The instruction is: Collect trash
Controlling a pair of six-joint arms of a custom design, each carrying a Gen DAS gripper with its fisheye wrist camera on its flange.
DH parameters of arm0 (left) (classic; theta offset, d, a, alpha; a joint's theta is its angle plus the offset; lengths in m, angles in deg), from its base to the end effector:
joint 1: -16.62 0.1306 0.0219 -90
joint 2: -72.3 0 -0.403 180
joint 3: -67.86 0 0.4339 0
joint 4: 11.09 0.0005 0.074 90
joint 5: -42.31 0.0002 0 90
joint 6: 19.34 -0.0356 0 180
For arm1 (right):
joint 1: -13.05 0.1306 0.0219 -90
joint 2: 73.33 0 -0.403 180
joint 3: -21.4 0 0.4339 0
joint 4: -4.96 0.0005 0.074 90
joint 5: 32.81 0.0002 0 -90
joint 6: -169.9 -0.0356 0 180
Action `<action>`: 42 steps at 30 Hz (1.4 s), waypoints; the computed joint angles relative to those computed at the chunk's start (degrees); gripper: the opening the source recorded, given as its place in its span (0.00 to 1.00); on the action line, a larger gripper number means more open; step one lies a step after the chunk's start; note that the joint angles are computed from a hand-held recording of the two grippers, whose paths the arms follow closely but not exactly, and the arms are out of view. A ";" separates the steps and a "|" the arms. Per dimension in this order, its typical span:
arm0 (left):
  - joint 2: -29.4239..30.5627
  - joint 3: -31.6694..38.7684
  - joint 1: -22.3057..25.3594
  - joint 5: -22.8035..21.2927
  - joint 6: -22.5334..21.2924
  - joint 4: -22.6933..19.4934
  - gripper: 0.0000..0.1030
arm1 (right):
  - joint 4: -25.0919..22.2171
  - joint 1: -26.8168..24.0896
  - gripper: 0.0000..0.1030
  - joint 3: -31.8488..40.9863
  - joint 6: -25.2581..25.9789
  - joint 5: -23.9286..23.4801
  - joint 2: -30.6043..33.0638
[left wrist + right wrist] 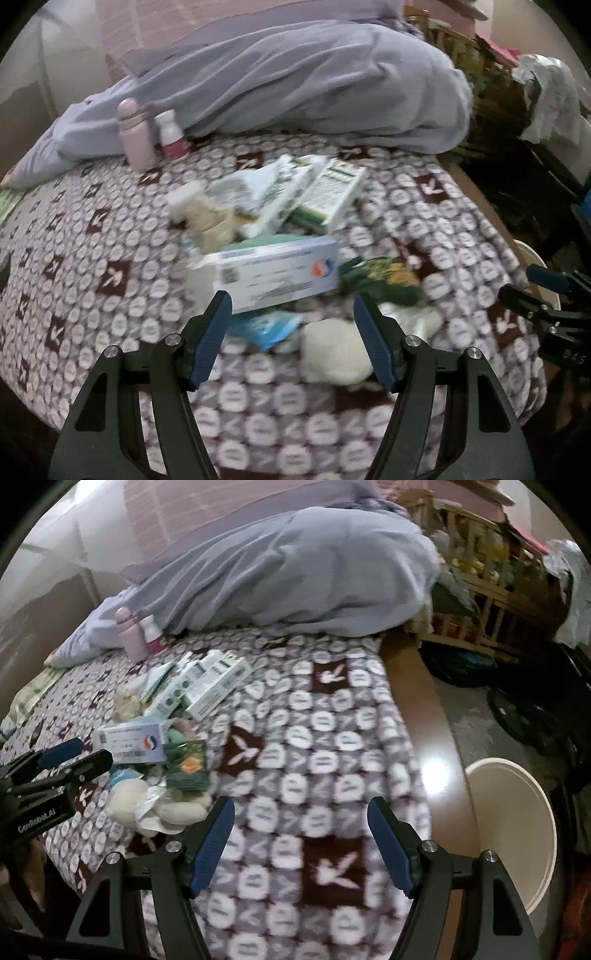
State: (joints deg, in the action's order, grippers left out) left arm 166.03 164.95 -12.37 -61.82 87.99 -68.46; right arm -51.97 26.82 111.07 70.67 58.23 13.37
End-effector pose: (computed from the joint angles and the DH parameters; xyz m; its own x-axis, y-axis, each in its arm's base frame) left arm 0.4806 -0.2569 0.4703 -0.7782 0.1010 -0.6198 0.1181 0.9929 0.0135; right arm 0.4823 0.1170 0.4667 -0.8117 -0.0338 -0.5831 -0.0987 0.9919 0.0799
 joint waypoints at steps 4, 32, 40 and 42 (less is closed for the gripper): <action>-1.67 -2.26 2.60 -0.07 0.16 -0.90 0.65 | -0.47 1.55 0.70 0.61 1.04 -1.35 0.94; -1.88 -4.00 3.89 16.67 -5.00 -0.59 0.65 | -1.12 4.29 0.24 10.18 5.56 -8.43 14.48; 3.84 -0.87 1.51 20.85 -5.67 -0.49 0.65 | 1.42 1.45 0.24 7.35 4.44 -6.30 9.47; 3.97 -1.43 1.71 23.04 -3.53 0.88 0.56 | 1.64 0.95 0.24 6.70 4.40 -6.34 8.67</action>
State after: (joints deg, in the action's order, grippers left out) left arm 170.00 163.52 -10.66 -38.78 84.46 -67.58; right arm -50.33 27.77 117.77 75.07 51.88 22.04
